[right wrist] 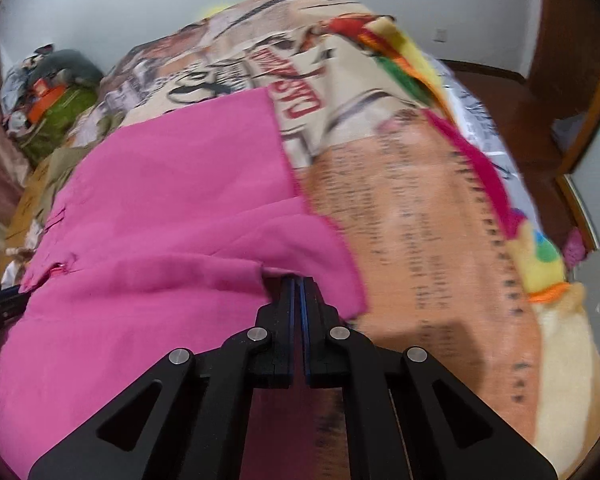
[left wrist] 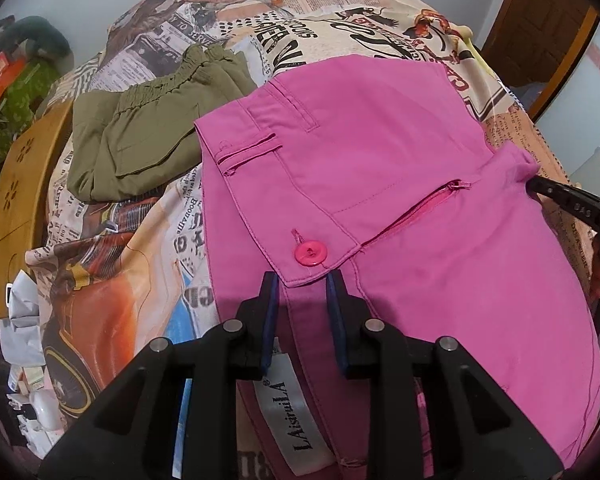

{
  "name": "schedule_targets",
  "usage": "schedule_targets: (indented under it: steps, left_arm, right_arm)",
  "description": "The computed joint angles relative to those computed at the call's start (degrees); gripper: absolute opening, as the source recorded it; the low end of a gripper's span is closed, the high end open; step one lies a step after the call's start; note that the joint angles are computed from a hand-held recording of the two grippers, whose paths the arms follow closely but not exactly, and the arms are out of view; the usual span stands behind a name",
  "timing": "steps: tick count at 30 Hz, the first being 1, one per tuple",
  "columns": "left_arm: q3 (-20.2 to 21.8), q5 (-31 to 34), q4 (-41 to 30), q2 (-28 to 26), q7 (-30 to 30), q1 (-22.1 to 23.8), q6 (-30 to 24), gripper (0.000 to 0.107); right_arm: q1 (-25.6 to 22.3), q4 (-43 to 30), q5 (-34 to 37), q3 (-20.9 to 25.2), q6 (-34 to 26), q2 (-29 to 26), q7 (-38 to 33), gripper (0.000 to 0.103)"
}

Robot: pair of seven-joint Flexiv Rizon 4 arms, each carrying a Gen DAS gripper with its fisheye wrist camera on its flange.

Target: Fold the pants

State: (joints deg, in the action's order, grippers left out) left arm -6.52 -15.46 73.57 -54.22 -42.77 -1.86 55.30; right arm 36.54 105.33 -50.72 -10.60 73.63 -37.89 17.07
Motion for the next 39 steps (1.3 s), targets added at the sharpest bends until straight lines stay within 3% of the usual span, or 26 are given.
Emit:
schedule_targets:
  steps: [3,8,13,17,19,21,24,32,39]
  left_arm:
    - [-0.5,-0.3,0.9,0.4,0.5,0.4,1.4,0.028]
    - [-1.2,-0.6,2.8,1.8,1.7,1.0,4.0,0.029]
    - [-2.7,-2.5,2.9,3.1,3.7,2.4,4.1,0.031]
    - [-2.0,-3.7,-1.7,1.7,2.1,2.1,1.7,0.043]
    - [-1.2,-3.7,-5.1,0.2,0.7,1.6,-0.9,0.046]
    - [-0.6,-3.5,-8.9,-1.5,-0.9,1.2,-4.6,0.052]
    - [0.6,-2.9,-15.4,-4.8,-4.2,0.4,-11.5,0.056]
    - [1.9,0.2,-23.8,-9.8,-8.7,-0.9,-21.4,0.057]
    - [1.3,0.6,-25.9,-11.6,-8.8,-1.1,-23.0,0.059]
  right_arm:
    - [1.8,4.1,-3.9,-2.9,2.1,3.2,4.4,0.002]
    - [0.9,6.2,-8.9,-0.5,-3.7,7.4,5.1,0.003]
    - [-1.7,7.0,-14.0,1.0,-4.1,9.1,10.5,0.003]
    - [-4.6,5.2,-15.1,3.6,-4.2,8.1,10.8,0.009]
    - [-5.5,4.3,-15.2,4.8,-4.8,7.5,10.1,0.017]
    - [-6.2,3.3,-15.6,5.1,-4.6,6.7,9.9,0.033]
    - [-6.3,2.5,-16.2,5.2,-5.8,6.2,10.2,0.043]
    - [-7.8,0.7,-13.1,5.4,-2.5,3.0,8.0,0.047]
    - [-6.7,-0.5,-8.7,2.3,5.9,-0.9,6.3,0.046]
